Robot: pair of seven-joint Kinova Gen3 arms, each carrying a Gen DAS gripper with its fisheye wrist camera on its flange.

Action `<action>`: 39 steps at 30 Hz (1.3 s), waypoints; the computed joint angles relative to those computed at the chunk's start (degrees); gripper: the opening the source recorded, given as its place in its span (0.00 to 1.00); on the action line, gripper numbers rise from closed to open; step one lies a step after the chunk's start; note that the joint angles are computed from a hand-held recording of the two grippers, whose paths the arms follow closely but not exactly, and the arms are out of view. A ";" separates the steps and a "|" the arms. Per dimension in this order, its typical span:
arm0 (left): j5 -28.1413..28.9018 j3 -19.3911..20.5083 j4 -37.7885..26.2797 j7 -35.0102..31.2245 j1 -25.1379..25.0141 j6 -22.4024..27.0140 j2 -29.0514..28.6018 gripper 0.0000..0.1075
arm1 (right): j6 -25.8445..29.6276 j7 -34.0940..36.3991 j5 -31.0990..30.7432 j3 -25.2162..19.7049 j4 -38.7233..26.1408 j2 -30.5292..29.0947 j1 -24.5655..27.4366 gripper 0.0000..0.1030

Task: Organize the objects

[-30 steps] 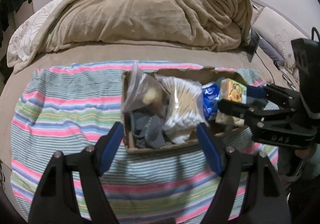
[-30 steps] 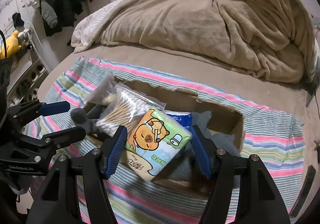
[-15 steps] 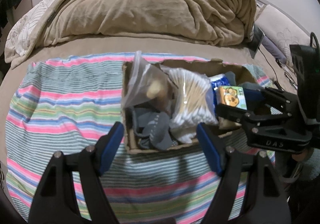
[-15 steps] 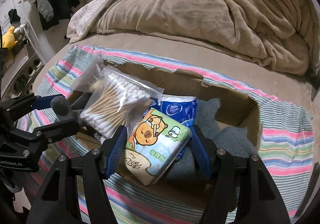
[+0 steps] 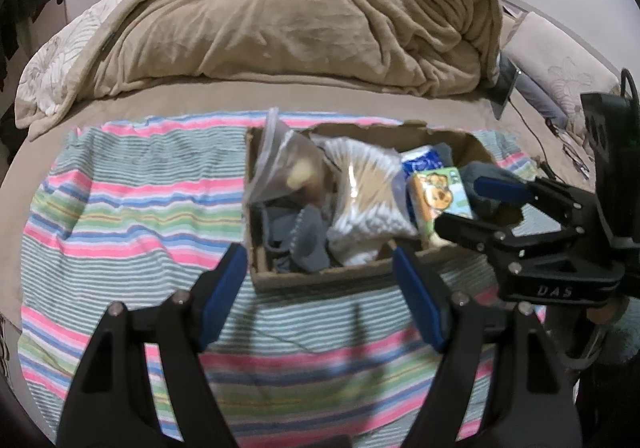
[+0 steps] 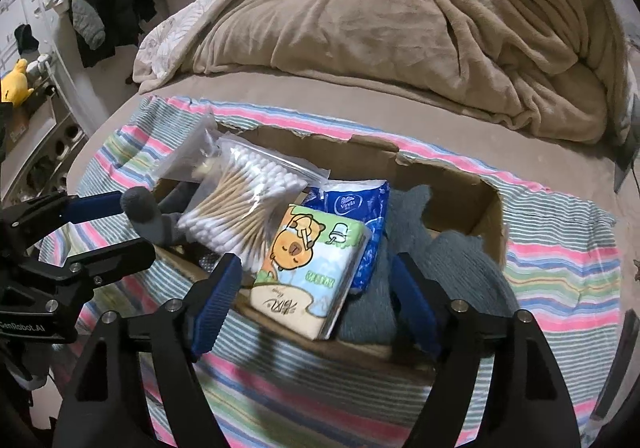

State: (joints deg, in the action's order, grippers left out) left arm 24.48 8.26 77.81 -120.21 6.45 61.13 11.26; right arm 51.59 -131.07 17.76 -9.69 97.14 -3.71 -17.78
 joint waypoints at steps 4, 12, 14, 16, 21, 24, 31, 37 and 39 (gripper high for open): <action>0.92 -0.11 1.14 -0.80 -0.43 0.29 -1.55 0.71 | 1.48 -1.53 1.05 -1.05 -0.28 -1.07 -0.48 0.78; 2.75 -1.07 3.70 -2.46 -0.88 1.06 -4.96 0.71 | 4.49 -5.93 3.61 -3.77 -0.03 -3.84 -1.19 0.78; 3.33 -1.49 4.51 -2.78 -1.11 1.41 -5.93 0.71 | 5.21 -6.81 3.89 -4.40 0.09 -4.48 -1.32 0.78; 4.32 -1.92 5.37 -3.29 -1.41 1.96 -6.88 0.71 | 5.86 -7.71 4.25 -5.12 0.26 -5.15 -1.45 0.78; 5.28 -2.88 7.39 -4.09 -1.53 2.56 -9.23 0.71 | 7.45 -9.78 5.00 -6.94 0.66 -6.57 -1.77 0.78; 6.48 -3.66 8.11 -4.19 -1.84 3.91 -10.42 0.71 | 8.85 -11.41 5.74 -8.29 0.64 -7.29 -2.00 0.78; 6.73 -4.62 9.62 -4.53 -1.43 4.94 -13.34 0.71 | 12.22 -16.67 6.91 -11.83 1.22 -9.79 -2.53 0.78; 6.99 -5.74 11.55 -5.39 -1.29 5.58 -15.86 0.71 | 15.59 -20.85 6.64 -15.19 1.58 -11.38 -2.98 0.78; 6.86 -6.01 11.63 -5.50 -1.14 5.88 -16.18 0.71 | 16.51 -21.98 6.73 -16.03 1.61 -11.72 -3.19 0.78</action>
